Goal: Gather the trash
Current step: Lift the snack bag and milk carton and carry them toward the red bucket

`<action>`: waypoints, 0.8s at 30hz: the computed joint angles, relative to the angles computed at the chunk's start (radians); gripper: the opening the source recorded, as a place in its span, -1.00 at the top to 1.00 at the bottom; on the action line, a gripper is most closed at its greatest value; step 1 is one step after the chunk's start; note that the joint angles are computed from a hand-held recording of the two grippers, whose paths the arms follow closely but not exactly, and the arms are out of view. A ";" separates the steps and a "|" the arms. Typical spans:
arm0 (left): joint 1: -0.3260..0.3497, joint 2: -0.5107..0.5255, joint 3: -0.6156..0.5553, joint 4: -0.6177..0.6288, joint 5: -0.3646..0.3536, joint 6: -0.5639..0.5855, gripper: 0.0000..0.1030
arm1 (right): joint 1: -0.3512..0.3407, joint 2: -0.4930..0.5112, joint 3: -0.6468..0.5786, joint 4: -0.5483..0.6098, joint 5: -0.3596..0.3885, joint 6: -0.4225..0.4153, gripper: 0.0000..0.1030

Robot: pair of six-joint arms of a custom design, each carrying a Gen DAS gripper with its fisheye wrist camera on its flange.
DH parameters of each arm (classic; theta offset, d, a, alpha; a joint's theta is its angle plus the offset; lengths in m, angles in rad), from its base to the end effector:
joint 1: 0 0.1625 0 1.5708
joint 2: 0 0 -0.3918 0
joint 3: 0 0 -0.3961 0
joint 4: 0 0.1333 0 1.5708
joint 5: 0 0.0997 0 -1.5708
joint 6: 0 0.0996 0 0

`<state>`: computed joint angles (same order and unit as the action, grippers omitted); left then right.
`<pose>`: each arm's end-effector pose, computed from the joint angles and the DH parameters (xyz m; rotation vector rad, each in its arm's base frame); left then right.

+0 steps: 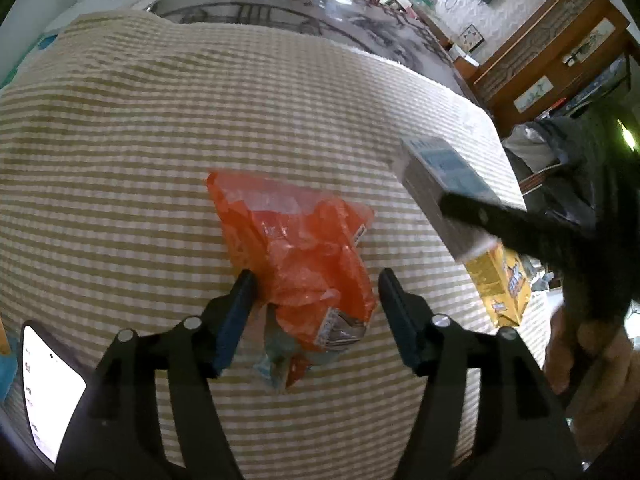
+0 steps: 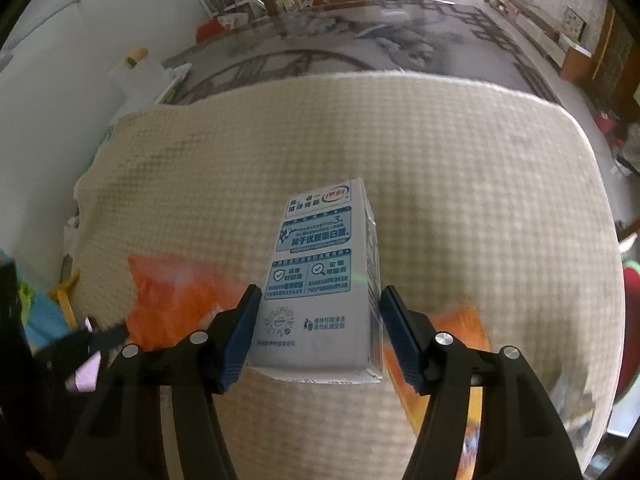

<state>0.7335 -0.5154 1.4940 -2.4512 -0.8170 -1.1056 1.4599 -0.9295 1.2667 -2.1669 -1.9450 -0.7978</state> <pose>-0.3510 -0.5876 -0.0551 -0.2902 2.5189 -0.7583 0.0157 -0.7345 0.2813 0.8443 -2.5578 0.0912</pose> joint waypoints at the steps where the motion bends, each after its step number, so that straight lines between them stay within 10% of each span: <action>1: 0.000 0.002 -0.002 -0.001 0.000 0.002 -0.19 | -0.004 -0.015 0.019 -0.010 0.000 -0.002 -0.16; 24: -0.047 0.006 -0.033 0.046 0.151 0.029 0.16 | -0.007 -0.054 0.114 -0.121 -0.027 -0.070 -0.21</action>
<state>0.6861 -0.5090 1.4610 -2.4053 -0.6662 -1.0762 1.4531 -0.9840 1.3806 -2.2880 -1.9715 -0.8679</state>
